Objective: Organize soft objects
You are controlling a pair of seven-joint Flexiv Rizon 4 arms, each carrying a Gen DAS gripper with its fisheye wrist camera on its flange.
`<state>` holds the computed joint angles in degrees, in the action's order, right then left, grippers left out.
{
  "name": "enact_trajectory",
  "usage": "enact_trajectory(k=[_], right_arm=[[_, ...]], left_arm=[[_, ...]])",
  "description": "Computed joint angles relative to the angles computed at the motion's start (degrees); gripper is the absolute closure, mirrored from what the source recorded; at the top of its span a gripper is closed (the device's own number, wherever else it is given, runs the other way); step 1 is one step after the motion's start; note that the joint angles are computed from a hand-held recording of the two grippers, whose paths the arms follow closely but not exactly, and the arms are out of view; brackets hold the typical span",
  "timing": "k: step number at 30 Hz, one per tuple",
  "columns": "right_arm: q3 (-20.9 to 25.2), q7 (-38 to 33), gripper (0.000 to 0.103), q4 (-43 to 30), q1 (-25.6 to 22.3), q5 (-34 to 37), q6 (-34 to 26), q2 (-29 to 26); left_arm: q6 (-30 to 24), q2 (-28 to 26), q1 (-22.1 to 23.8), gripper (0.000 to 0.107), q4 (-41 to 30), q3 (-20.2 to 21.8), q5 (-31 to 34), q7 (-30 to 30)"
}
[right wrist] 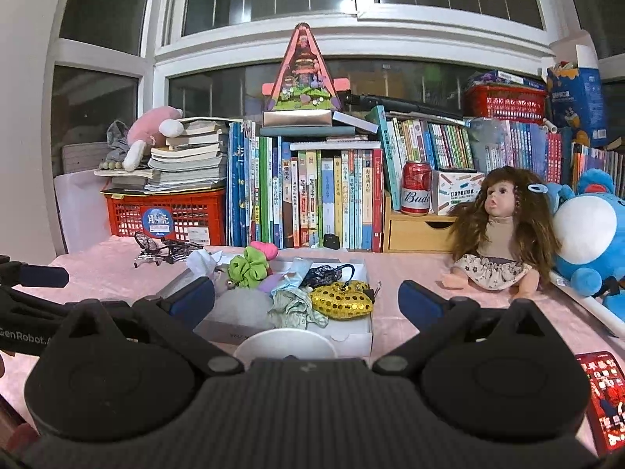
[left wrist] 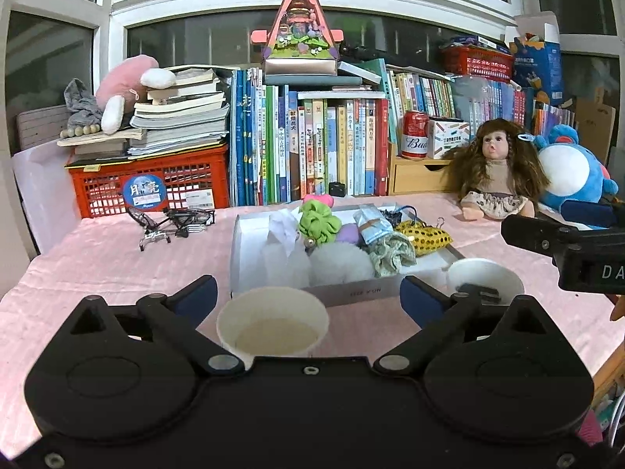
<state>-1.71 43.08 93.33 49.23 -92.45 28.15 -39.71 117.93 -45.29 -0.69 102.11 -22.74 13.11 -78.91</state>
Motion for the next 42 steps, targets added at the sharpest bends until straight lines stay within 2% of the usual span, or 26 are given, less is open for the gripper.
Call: enact_trajectory(k=[8,15,21,35,42], right_arm=[[0.2,0.5,0.0,0.0,2.0,0.3,-2.2,-1.2],[0.5,0.4,0.0,-0.5,2.7,2.6,-1.6,-2.8],[0.4,-0.1,0.0,-1.3,3.6,6.3,-1.1,-4.6],[-1.1,-1.6,0.0,-3.6,4.7,14.1,2.8,-8.5],[-1.8,-3.1,0.0,-4.7,5.0,17.3,3.2,-9.9]], left_arm=[[1.2,0.6,1.5,0.007,4.2,-0.2,0.1,-2.9],[4.1,1.0,-2.1,0.007,7.0,5.1,-3.1,-4.7],[4.3,0.4,-5.7,0.007,8.0,9.3,-6.4,-3.5],[1.9,-3.5,-10.8,0.007,6.5,13.2,-14.2,-0.8],[4.2,-5.4,-13.0,0.005,5.1,14.4,-17.0,0.1]])
